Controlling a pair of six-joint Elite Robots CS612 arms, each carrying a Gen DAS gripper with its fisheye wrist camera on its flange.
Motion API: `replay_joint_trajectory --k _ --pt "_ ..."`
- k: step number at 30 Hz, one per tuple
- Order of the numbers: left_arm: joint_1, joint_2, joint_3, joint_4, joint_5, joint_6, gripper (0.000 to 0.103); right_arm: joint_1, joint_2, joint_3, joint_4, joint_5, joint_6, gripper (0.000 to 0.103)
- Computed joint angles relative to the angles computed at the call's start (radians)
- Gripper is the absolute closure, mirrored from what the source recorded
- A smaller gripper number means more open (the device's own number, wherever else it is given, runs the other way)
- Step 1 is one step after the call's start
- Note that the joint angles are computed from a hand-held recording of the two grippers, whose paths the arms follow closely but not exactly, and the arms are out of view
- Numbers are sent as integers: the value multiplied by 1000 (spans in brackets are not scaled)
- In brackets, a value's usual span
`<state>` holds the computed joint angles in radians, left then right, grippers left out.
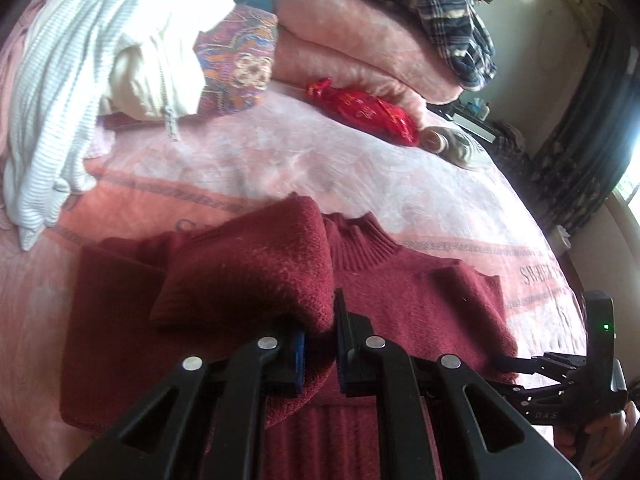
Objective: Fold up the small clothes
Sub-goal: 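Fold the held sleeve across the sweater body and open the left gripper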
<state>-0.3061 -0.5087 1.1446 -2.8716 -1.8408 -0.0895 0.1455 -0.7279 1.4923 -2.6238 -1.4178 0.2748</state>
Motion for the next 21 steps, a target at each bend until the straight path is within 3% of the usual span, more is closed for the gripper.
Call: replay_joint_trajectory --k 5,8,9,12,17,19,21 --pt "-35 22 -11 64 11 36 87 -6 -9 22 -13 17 -14 35" --pt "-43 43 -39 170 14 70 64 -4 -4 16 -2 17 -16 35" --pt "-42 50 -45 195 -4 81 48 -3 -3 14 4 16 -19 35" --pt "-42 39 -14 161 -3 132 43 0 2 5 17 7 -19 34" --pt "3 -31 40 194 -149 165 28 0 2 -8 35 13 1 34" --pt "26 -58 67 146 -148 153 21 1 3 -17 35 22 18 34" --pt "41 -70 77 104 -86 136 18 10 29 -75 66 45 40 34"
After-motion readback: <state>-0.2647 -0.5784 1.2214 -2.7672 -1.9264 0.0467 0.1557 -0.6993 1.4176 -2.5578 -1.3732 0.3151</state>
